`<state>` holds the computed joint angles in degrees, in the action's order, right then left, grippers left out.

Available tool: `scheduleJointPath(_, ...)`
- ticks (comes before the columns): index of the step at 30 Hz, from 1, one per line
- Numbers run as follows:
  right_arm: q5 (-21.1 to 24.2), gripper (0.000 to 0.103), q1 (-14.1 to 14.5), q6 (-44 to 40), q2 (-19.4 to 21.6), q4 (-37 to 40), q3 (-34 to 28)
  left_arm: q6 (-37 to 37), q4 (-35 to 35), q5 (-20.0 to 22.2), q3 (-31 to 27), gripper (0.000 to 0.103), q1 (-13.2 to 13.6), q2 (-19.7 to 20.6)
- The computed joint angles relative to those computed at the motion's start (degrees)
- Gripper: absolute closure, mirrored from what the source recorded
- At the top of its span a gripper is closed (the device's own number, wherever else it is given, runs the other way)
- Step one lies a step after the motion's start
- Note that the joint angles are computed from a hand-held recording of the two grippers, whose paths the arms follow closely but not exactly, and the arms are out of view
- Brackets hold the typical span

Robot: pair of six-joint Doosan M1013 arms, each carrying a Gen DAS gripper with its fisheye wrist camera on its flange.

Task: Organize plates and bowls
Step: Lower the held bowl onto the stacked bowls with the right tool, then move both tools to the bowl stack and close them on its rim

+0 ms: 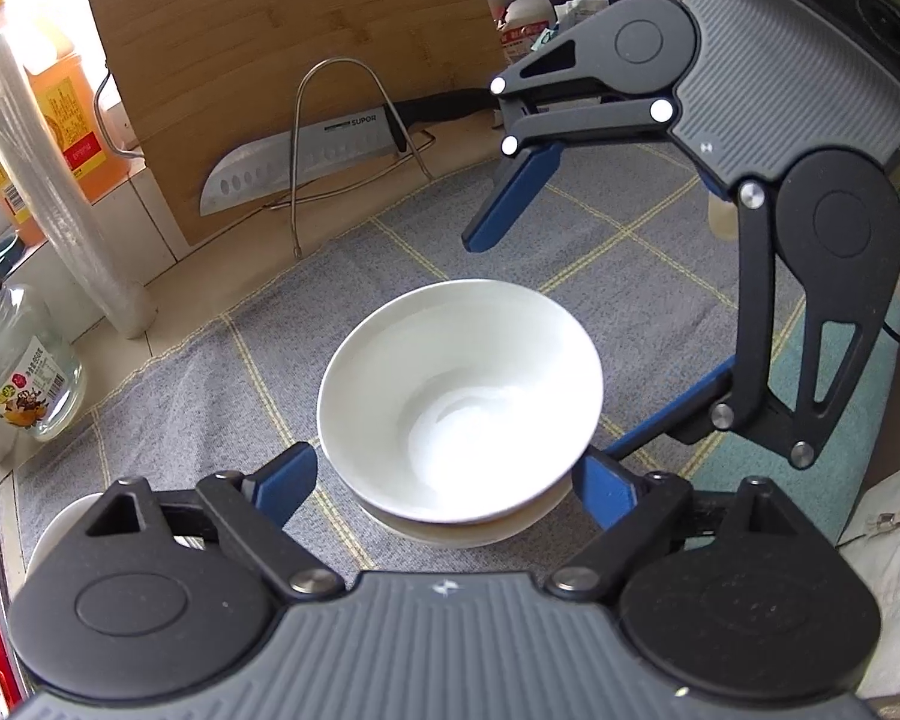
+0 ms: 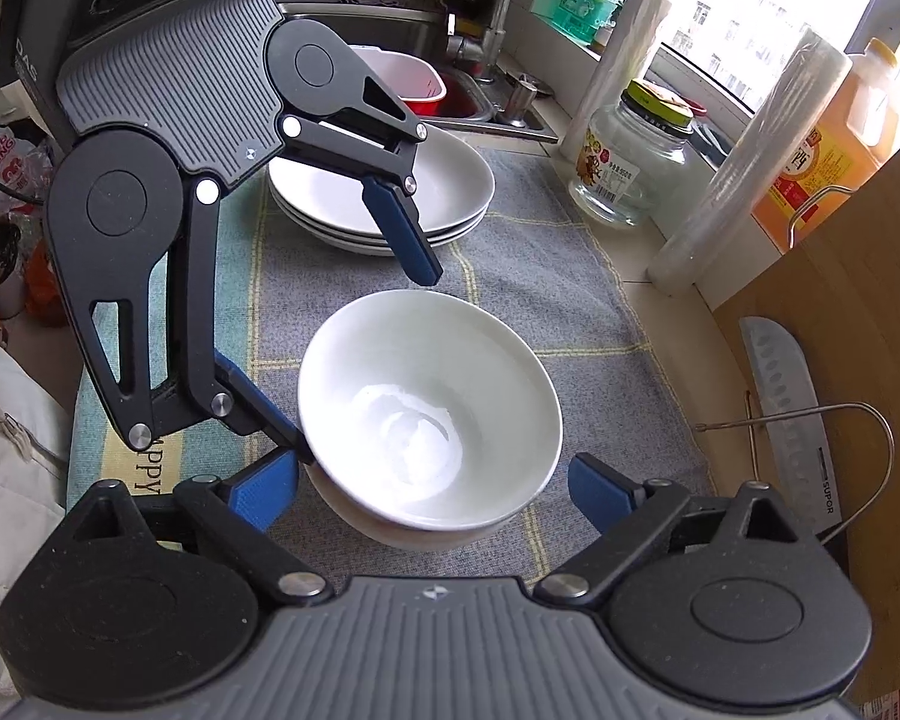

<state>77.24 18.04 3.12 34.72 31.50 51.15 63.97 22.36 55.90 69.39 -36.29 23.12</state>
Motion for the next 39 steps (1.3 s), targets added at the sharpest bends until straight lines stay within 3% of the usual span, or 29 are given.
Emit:
scheduleJointPath(6, -2.34, 0.0, -0.48, 1.37, -0.94, 0.44, 1.96, -5.88, 1.93, -3.49, 2.25, 0.003, -0.05, -1.51)
scheduleJointPath(12, -5.7, 0.0, -1.06, 3.95, -2.74, 1.29, 5.58, -17.86, 5.16, -8.08, 5.95, 0.003, 0.27, -3.54)
scheduleJointPath(16, -8.15, 0.0, -1.23, 7.14, -3.88, 0.87, 7.96, -20.76, 6.34, -9.35, 7.81, 0.003, 0.05, -4.35)
scheduleJointPath(23, -12.01, 0.0, -1.13, 16.82, -5.21, -0.06, 11.7, -16.51, 4.16, -11.91, 10.36, 0.003, 0.36, -5.27)
scheduleJointPath(30, -17.92, 0.0, 0.33, 25.43, -6.52, -3.73, 15.9, -7.82, -1.4, -13.23, 11.82, 0.003, 1.68, -4.79)
scheduleJointPath(39, -18.64, 0.0, 0.64, 29.38, -5.42, -5.52, 17.04, -3.43, -5.75, -10.54, 10.79, 0.003, 2.55, -2.38)
